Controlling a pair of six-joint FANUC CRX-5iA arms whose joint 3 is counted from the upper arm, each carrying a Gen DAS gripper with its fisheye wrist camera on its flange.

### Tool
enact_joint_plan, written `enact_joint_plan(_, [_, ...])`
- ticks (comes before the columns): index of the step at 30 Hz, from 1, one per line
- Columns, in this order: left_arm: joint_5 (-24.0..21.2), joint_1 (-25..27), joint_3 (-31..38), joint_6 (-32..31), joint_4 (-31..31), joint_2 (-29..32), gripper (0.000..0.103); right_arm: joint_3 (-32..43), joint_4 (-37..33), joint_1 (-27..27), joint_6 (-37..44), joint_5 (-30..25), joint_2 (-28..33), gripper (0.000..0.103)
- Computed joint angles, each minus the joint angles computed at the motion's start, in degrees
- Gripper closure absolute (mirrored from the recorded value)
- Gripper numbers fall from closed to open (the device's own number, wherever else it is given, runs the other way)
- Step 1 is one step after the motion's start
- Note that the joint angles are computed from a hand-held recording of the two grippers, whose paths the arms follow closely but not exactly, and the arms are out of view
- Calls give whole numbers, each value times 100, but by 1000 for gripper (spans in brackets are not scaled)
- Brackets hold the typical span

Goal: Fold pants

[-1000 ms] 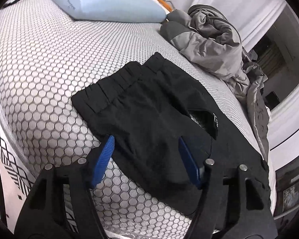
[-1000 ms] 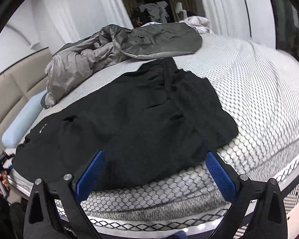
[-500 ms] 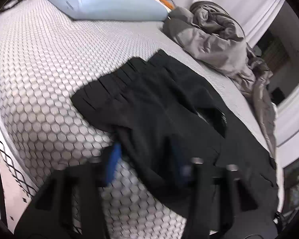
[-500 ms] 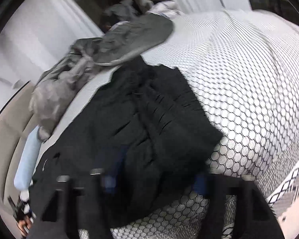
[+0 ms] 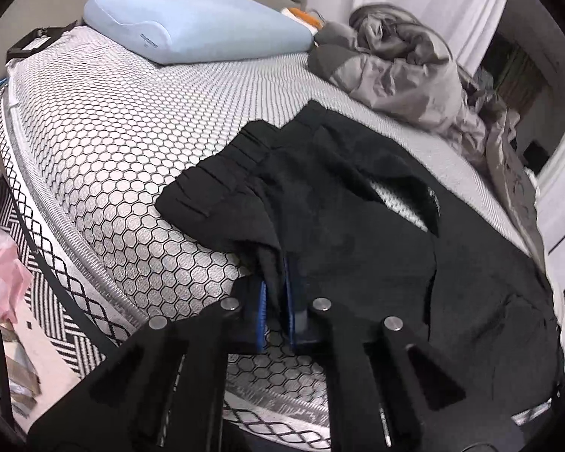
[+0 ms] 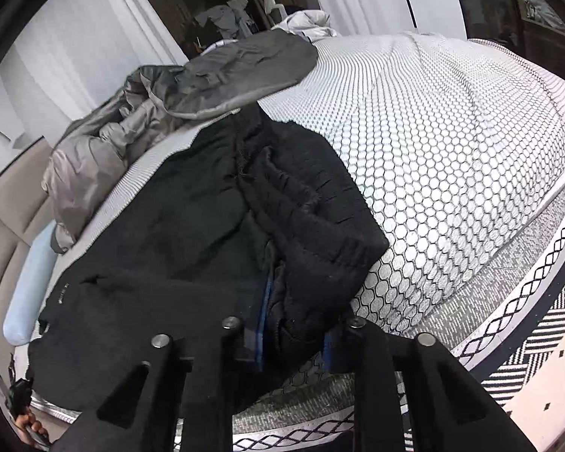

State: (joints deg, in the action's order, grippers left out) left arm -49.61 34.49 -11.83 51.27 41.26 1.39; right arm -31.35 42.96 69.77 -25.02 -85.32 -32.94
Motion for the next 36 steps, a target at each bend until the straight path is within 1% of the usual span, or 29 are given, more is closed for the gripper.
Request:
enact_joint_plan(1, [-27,33,-16,-48,51,-21,96,69,-82,-60,44,-41,59,71])
enact_joint_plan(2, [-30,62,-20,-37,44,-64,93,130,-100,-91,74,-128,126,62])
enact_joint_plan(3, [-3,71,0,21,-17,-90,87,180,-79,-55,63,-303,196,55])
enact_joint_plan(4, [101,78,-15,88,-54,-178,83,263,-57,14,57,-586,311,44])
enact_joint_plan(5, [196,99,-63,75,-22,-264,68,387,-12,68,125,-900,476,34])
enact_joint_plan(6, [195,115,-68,7,47,-304,49,474,56,108,204,-1134,608,29])
enact_joint_plan(7, [96,138,-27,-87,125,-312,41,563,94,137,295,-1385,733,16])
enact_joint_plan(8, [9,141,73,-81,93,-297,30,663,121,132,402,-1600,865,5])
enact_joint_plan(9, [-42,97,206,-9,-34,-294,21,803,185,91,573,-1830,1060,3])
enact_joint_plan(10, [-75,57,323,20,-88,-269,18,873,312,72,708,-1952,1180,2])
enact_joint_plan(11, [-59,-10,402,3,-89,-264,12,882,542,92,806,-1969,1256,1])
enact_joint_plan(12, [-65,-74,467,-30,-51,-249,0,855,744,113,855,-1898,1261,0])
enact_joint_plan(13, [-84,-145,547,-48,9,-199,1,847,879,137,878,-1854,1263,0])
enact_joint_plan(14, [-128,-220,662,-4,46,-116,1,835,1081,127,923,-1700,1275,0])
enact_joint_plan(16, [-339,-381,1023,282,-43,158,1,816,1319,82,1014,-1283,1248,0])
enact_joint_plan(19, [-646,-598,1478,677,-45,634,1,950,1332,-227,1370,-537,1369,0])
enact_joint_plan(20, [-857,-668,1752,904,-68,884,1,1059,1254,-393,1572,-286,1491,0])
enact_joint_plan(22, [-1078,-765,2006,1140,7,1210,5,1256,1114,-625,1898,87,1733,0])
enact_joint_plan(24, [-1407,-851,2417,1293,199,1658,14,1402,1027,-778,2111,335,1940,0])
enact_joint_plan(25, [-1541,-889,2646,1472,164,1859,17,1489,986,-869,2225,471,2059,0])
enact_joint_plan(26, [-1679,-919,2946,1826,90,2099,20,1545,960,-926,2303,567,2143,0])
enact_joint_plan(27, [-1701,-937,3031,1950,161,2234,25,1632,934,-992,2422,661,2249,0])
enact_joint_plan(28, [-1766,-949,3207,2108,228,2418,34,1644,940,-998,2459,683,2287,0])
enact_joint_plan(30, [-1699,-988,3492,2267,32,2602,83,1715,938,-1047,2557,733,2392,0])
enact_joint_plan(31, [-1611,-1005,3613,2253,-165,2617,93,1762,925,-1076,2602,739,2444,0])
enact_joint_plan(32, [-1408,-1006,3563,2148,-229,2538,101,1772,908,-1075,2606,730,2452,0])
enact_joint_plan(34, [-1020,-966,3248,1792,-180,2280,100,1763,871,-1094,2546,754,2418,0])
enact_joint_plan(35, [-913,-979,3274,1736,-396,2209,100,1742,869,-1101,2492,756,2391,0])
enact_joint_plan(36, [-881,-1008,3450,1854,-746,2236,100,1690,864,-1078,2440,724,2335,0])
